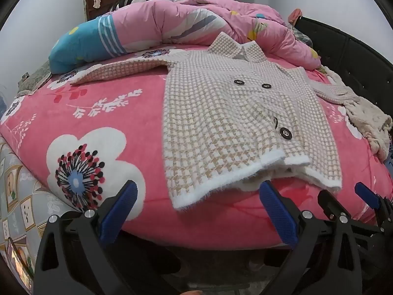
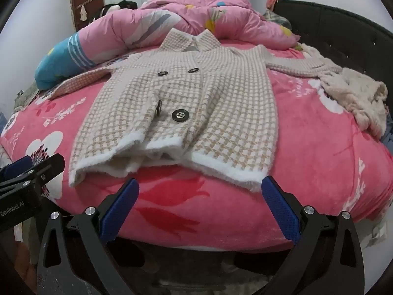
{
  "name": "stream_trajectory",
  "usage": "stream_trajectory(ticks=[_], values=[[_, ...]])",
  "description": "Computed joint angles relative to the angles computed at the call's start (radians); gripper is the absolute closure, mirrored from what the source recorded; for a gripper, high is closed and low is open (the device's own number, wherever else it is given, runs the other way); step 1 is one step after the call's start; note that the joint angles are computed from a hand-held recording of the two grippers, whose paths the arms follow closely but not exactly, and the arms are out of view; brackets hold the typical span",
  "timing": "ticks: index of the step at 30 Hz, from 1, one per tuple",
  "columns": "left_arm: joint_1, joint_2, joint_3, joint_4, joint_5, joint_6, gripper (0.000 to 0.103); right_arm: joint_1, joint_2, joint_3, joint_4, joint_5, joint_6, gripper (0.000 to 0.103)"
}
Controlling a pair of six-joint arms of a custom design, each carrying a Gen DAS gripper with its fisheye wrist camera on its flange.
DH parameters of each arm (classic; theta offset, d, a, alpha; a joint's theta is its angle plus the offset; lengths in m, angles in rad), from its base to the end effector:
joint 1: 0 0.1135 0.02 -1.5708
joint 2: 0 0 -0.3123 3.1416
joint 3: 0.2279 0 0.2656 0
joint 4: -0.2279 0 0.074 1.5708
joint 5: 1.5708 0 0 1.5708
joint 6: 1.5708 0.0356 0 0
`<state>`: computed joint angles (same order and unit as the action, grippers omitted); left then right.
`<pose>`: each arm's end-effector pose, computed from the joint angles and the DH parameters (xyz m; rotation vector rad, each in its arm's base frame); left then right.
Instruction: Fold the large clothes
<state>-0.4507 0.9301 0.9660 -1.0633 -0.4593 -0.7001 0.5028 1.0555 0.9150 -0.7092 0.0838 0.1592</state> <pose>0.1369 -0.0487 0.3425 -0.4617 2.4044 0.1088 0.1793 0.0952 0.3262 -0.3770 2.3970 0.2011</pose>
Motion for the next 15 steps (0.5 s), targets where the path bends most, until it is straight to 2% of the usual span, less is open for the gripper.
stream_trajectory(ticks=[15], values=[[0.002, -0.003, -0.002, 0.005, 0.004, -0.001, 0.005, 0.057, 0.009, 0.004, 0.001, 0.049, 0.038, 0.007]])
